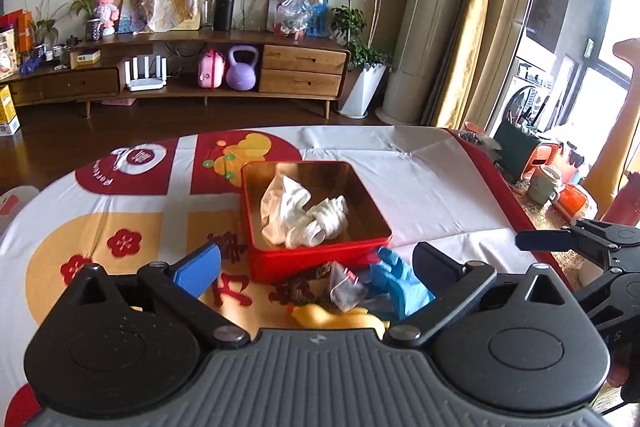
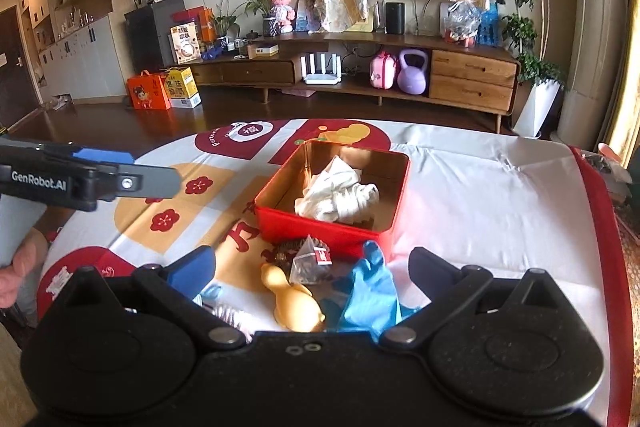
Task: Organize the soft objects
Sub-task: 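Lift both grippers out of the red tin back over the table, then grasp the blue printed face mask with the left gripper while the right gripper grasps the grey paper packet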
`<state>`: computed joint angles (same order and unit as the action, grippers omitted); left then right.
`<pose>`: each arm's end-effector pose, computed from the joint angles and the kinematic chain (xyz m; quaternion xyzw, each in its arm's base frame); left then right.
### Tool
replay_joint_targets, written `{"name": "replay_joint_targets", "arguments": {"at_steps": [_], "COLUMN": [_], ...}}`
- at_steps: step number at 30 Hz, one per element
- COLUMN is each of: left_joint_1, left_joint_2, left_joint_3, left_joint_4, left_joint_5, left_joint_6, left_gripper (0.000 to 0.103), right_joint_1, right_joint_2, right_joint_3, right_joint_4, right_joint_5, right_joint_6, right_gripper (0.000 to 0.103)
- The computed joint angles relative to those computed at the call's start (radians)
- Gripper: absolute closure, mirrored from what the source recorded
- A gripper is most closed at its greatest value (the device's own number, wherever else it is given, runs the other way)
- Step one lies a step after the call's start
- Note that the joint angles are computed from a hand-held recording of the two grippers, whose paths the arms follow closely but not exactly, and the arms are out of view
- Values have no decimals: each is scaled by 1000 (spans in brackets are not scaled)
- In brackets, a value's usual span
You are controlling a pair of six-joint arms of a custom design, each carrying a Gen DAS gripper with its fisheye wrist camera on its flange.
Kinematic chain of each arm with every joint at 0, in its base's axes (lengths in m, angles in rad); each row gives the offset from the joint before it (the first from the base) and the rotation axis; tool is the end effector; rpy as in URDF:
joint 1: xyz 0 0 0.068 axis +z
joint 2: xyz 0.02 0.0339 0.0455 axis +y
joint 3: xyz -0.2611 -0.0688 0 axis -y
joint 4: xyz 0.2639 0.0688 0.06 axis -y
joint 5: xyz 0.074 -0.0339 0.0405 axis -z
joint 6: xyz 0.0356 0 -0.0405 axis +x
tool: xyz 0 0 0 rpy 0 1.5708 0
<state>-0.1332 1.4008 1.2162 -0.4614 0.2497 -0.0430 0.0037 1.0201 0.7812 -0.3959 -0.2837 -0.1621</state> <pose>0.3288 -0.0529 0.3161 0.0955 0.8846 -0.1500 0.4311 0.2410 0.0109 0.2677 -0.1367 0.8752 0.0904 0.4552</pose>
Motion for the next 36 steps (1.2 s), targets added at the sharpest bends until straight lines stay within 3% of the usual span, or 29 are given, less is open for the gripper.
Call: {"name": "replay_joint_targets", "arguments": {"at_steps": [10, 16, 21, 27, 36], "left_joint_1": [25, 66, 66, 60, 73], "left_joint_2": [-188, -195, -163, -83, 24], "left_joint_3": [-261, -337, -398, -440, -443], "left_joint_4": [93, 108, 151, 200, 241], "left_joint_5": [-48, -4, -52, -139, -152], "left_joint_6": [-6, -57, -50, -48, -41], "left_gripper": [0, 0, 0, 0, 0], "right_joint_1": [39, 41, 25, 3, 4], "right_joint_2": [-116, -99, -40, 35, 109], "right_joint_3": [-178, -247, -273, -297, -294], "right_joint_4": [66, 92, 112, 146, 162], "right_joint_5": [64, 87, 79, 80, 78], "right_joint_6": [37, 79, 74, 75, 73], "right_gripper": [0, 3, 15, 21, 23]}}
